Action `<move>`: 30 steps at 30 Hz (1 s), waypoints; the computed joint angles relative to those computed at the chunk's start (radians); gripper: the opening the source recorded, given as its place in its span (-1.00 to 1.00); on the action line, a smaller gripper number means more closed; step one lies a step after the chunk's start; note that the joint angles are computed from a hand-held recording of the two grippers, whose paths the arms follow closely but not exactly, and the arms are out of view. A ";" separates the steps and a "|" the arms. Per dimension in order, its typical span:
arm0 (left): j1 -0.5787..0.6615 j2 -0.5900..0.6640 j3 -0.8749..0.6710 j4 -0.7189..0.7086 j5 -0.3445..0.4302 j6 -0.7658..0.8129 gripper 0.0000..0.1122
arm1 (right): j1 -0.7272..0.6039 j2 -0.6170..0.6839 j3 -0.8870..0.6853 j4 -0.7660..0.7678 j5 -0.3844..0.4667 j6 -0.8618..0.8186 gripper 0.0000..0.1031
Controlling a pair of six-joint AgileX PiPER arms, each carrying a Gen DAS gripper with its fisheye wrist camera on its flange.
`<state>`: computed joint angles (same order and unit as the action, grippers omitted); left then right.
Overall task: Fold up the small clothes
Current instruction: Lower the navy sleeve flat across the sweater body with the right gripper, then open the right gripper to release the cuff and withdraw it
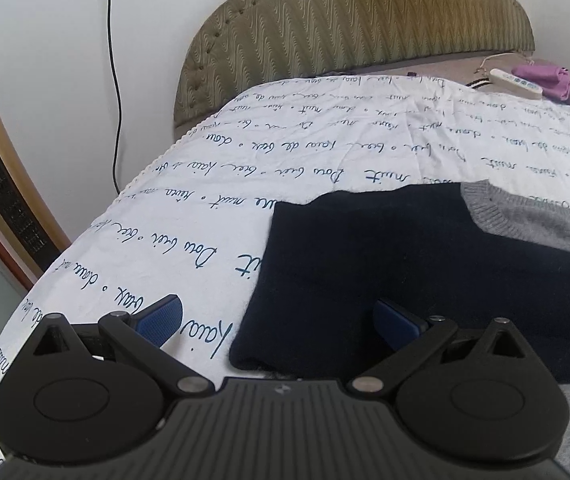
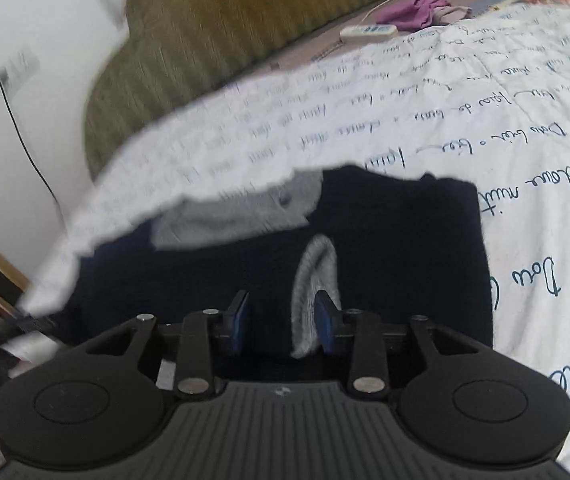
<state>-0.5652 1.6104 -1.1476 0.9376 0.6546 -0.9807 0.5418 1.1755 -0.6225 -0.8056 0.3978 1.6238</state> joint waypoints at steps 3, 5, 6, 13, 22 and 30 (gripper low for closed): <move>-0.012 -0.011 0.023 0.039 0.001 -0.024 0.84 | 0.086 0.077 -0.053 -0.113 0.164 0.072 -0.66; -0.008 -0.023 0.046 0.059 -0.016 -0.034 0.84 | 0.164 0.075 -0.074 -0.161 0.272 0.133 -0.64; -0.004 -0.025 0.052 0.059 -0.025 -0.030 0.84 | 0.231 0.077 -0.089 -0.205 0.369 0.197 -0.59; 0.016 -0.012 0.073 0.053 -0.050 -0.034 0.83 | 0.290 0.156 -0.145 -0.140 0.414 0.092 -0.61; 0.037 -0.059 0.105 -0.006 -0.061 0.009 0.84 | 0.319 0.158 -0.139 -0.118 0.450 0.150 -0.47; 0.029 -0.145 0.162 -0.069 -0.078 0.053 0.84 | 0.538 0.119 -0.129 -0.218 0.582 0.372 0.34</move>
